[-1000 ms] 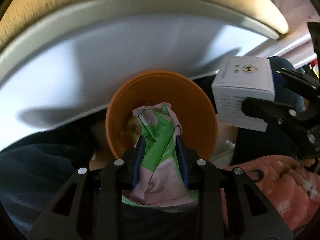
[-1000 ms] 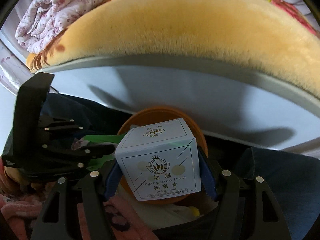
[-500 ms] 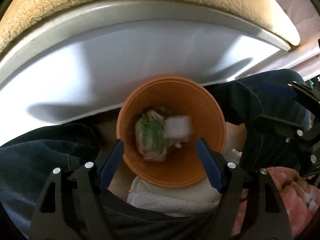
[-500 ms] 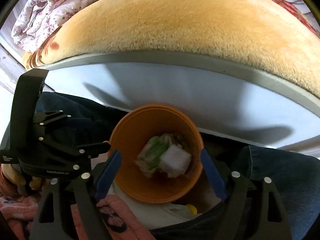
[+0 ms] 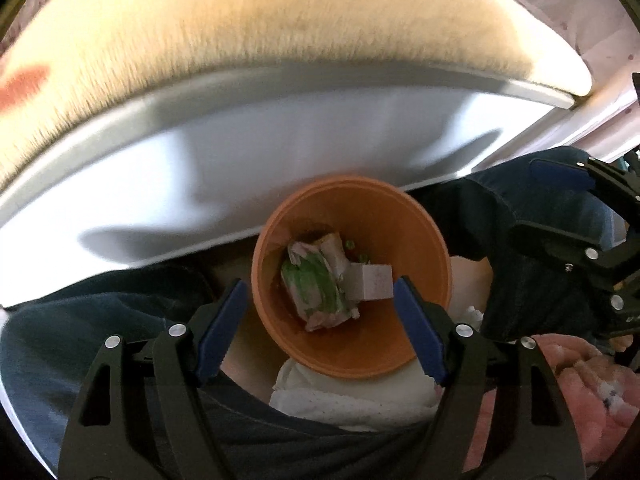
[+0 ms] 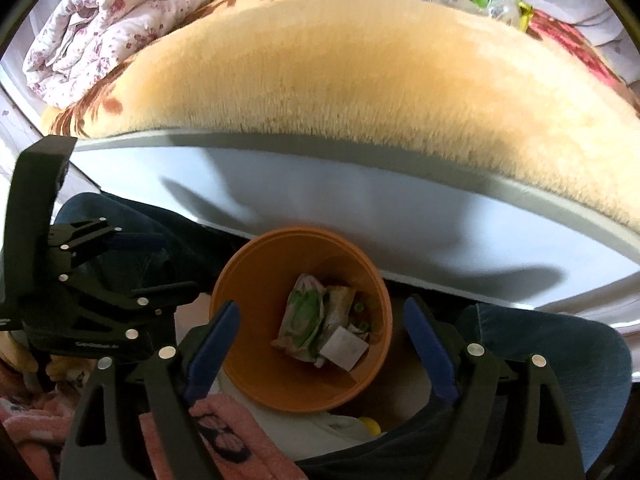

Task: Collect trash
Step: 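Raise both tools from the bucket back over the bed, then grasp the green snack bag with the right tool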

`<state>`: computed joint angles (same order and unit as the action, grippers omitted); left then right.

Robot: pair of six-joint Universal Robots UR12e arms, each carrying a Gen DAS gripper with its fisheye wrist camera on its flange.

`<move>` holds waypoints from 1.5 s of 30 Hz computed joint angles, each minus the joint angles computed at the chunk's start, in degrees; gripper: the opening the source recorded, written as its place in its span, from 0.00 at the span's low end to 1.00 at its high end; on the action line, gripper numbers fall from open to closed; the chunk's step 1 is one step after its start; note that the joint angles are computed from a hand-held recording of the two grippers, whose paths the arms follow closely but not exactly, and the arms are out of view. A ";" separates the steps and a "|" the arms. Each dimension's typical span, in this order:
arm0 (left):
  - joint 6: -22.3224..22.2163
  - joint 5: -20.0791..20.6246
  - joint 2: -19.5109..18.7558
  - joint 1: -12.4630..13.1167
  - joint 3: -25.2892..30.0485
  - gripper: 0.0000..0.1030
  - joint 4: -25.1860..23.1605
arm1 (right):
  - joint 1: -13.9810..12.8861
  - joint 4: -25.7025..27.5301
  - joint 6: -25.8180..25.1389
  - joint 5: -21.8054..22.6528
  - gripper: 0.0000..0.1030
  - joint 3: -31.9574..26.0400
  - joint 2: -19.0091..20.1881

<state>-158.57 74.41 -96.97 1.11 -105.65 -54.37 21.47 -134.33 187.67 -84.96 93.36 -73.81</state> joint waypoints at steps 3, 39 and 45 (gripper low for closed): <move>0.13 0.13 0.76 -0.01 -0.19 0.78 2.22 | 0.19 -1.32 0.00 -1.69 0.82 -0.20 -0.29; -5.72 -3.55 -5.14 -0.41 12.84 0.78 10.13 | -5.90 -8.29 2.37 -15.33 0.87 -21.89 12.73; -5.97 -3.23 -7.61 -0.93 15.99 0.78 9.40 | -7.92 -0.55 5.21 -13.28 0.87 -29.60 18.16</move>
